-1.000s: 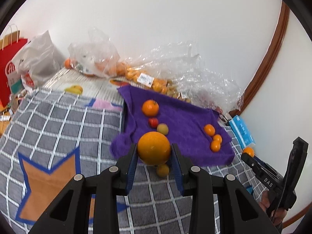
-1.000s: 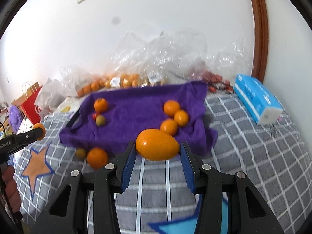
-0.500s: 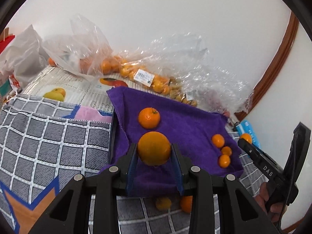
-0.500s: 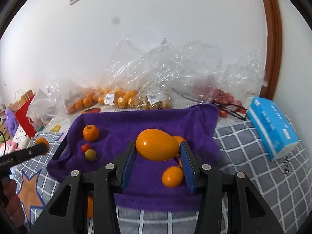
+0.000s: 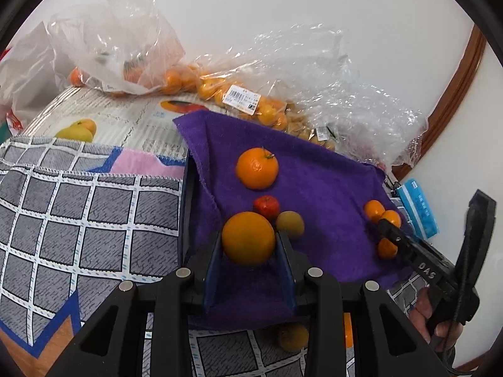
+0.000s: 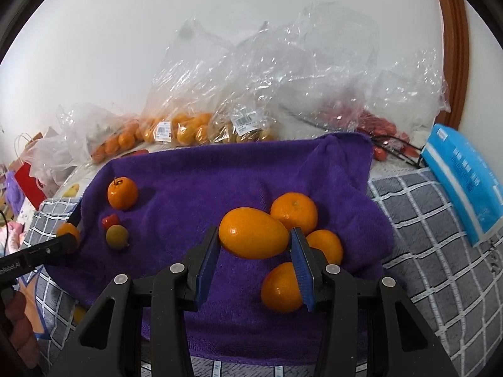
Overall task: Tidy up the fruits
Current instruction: 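Open the right gripper to release the oval fruit while the left lowers the orange onto the towel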
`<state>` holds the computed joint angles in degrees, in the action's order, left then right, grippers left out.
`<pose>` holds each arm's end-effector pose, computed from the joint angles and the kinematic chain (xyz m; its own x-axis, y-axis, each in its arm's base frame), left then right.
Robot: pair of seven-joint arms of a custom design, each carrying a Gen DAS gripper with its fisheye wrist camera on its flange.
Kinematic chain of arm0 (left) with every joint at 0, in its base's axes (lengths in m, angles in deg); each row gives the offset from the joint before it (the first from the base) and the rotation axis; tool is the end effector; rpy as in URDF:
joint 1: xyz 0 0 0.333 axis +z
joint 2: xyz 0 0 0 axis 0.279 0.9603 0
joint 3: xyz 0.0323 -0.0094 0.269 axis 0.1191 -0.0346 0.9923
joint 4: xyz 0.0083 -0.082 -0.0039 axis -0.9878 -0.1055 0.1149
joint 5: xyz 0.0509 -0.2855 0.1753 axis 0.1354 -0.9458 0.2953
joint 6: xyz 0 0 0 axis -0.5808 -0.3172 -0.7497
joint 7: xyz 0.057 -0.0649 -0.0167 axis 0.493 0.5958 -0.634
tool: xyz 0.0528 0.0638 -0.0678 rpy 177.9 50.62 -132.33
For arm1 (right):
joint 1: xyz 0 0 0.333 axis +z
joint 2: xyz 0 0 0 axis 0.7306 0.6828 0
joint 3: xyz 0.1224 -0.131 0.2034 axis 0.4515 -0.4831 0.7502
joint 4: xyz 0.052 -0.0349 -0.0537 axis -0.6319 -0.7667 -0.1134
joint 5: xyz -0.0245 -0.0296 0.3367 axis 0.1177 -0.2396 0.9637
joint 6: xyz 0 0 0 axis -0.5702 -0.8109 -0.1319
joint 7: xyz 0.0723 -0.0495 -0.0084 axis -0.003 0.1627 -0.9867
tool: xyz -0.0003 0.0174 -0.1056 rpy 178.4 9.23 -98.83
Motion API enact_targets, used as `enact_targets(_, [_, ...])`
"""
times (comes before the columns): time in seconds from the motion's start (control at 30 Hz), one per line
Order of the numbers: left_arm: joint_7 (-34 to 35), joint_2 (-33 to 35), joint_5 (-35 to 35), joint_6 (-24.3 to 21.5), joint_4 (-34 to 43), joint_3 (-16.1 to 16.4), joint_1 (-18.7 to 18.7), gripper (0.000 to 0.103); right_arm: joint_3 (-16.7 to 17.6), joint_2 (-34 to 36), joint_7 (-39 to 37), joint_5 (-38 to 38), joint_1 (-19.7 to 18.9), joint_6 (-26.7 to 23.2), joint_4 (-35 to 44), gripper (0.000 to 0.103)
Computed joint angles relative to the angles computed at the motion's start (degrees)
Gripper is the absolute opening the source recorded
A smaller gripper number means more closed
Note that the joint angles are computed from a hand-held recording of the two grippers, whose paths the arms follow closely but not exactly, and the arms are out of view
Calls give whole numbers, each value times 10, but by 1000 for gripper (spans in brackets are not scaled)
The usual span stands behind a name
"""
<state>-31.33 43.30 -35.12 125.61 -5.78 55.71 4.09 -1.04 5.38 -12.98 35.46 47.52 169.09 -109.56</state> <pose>0.6566 -0.2729 0.3120 -0.0456 -0.9264 0.3739 -0.7386 -0.2207 -0.6370 0.6878 0.0315 0.2901 0.1289 -0.9811 -0.1445 -0.6674 0.0219 -0.7444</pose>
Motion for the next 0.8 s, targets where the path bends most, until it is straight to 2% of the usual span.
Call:
enact_targets(0.17, [8, 7, -1, -5, 10, -6, 0, 32, -17, 8, 18, -10, 13, -5, 9, 45])
enact_targets(0.3, [3, 13, 8, -7, 24, 15, -18, 32, -5, 10, 16, -6, 2, -4, 11, 45])
enact_targets(0.4, [16, 23, 0, -11, 34, -3, -9, 32, 2, 9, 9, -4, -2, 1, 8, 45])
enact_targets(0.5, [0, 22, 6, -10, 36, 20, -25, 32, -1, 8, 8, -4, 2, 10, 5, 45])
enact_targets(0.6, [-13, 25, 12, -13, 43, 34, -35, 32, 13, 5, -2, 1, -6, 25, -4, 46])
enact_targets(0.8, [-20, 38, 24, -23, 67, 44, -46, 32, 16, 2, -4, 6, -8, 39, -10, 50])
